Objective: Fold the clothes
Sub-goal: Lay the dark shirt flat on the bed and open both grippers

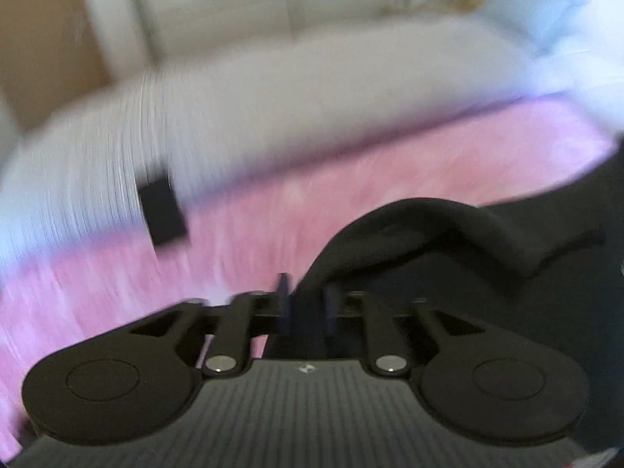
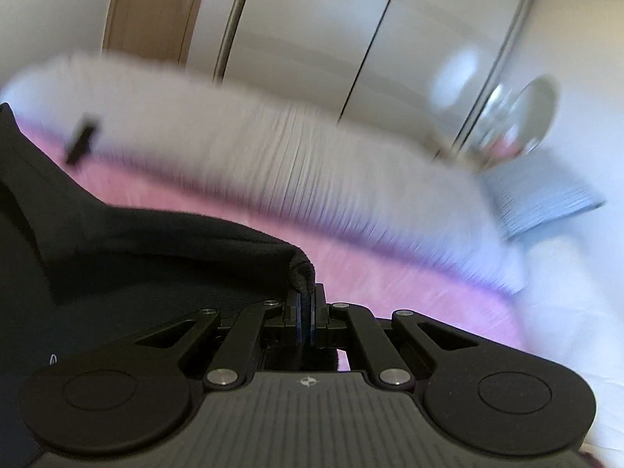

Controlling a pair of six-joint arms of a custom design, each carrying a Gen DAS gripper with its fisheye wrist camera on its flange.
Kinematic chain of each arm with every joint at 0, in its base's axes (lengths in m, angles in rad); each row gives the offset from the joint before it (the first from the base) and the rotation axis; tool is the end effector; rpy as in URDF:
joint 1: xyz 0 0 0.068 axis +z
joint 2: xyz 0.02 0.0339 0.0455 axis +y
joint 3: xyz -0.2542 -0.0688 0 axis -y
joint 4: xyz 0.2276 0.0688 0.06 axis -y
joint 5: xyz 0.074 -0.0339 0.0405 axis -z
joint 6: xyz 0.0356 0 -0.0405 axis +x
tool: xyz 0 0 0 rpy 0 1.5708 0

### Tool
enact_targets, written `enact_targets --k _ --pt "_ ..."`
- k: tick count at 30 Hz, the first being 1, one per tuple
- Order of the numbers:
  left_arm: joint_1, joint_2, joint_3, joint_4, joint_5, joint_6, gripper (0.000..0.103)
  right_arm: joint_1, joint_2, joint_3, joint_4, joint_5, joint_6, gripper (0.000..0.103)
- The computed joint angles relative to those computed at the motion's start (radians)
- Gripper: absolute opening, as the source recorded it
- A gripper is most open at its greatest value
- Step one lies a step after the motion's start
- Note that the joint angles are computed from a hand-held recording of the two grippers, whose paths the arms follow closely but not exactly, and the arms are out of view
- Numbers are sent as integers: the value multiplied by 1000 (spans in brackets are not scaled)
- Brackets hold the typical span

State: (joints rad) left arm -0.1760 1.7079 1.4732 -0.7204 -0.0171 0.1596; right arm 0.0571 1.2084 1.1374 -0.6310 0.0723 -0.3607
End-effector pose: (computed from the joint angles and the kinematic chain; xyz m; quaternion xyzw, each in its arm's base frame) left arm 0.3480 -0.0613 0.2813 0.1566 0.9400 0.0057 0.3031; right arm 0.2445 0.0114 0.3242 -0.1731 0.8900 -0.0960 0.4108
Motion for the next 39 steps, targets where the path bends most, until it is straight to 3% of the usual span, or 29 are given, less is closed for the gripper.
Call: enact_targets --k 2,3,5,8,12,18,20,24,27,29,32,37,38,39 --pt "4 110 -58 90 -35 -120 33 17 230 -92 236 51 -20 40" --pt "14 108 -119 122 -31 -148 33 17 291 -152 337 75 -18 44" --pt "35 97 -236 183 -24 -182 37 24 307 -225 379 77 25 44" --pt "69 -14 -426 231 -29 -117 46 33 328 -335 451 71 91 54" --pt "167 -194 -605 176 -71 -27 46 -20 163 -493 347 33 186 58" --pt "502 -384 -732 53 -17 278 55 27 -288 -666 -52 25 369 64" --pt "639 -398 -735 11 33 407 55 176 -386 -657 -197 88 518 64" --pt "932 -350 -661 -155 150 690 48 662 -373 -573 -378 225 980 68" --pt "1106 -246 -564 -302 242 869 48 1031 -188 -449 -429 306 1323 69" --pt "1173 -184 -510 -379 265 970 48 1182 -32 -339 -418 321 1462 73" --pt "1244 -116 -425 -387 316 1074 48 1299 221 -139 -356 300 1525 73" --pt "1201 146 -195 -235 427 1029 43 1363 552 210 -292 250 1479 74" --pt "1172 189 -170 -177 406 1025 40 1369 604 275 -304 246 1453 75" --pt "1152 221 -153 -113 382 1029 22 1375 657 344 -319 243 1425 75"
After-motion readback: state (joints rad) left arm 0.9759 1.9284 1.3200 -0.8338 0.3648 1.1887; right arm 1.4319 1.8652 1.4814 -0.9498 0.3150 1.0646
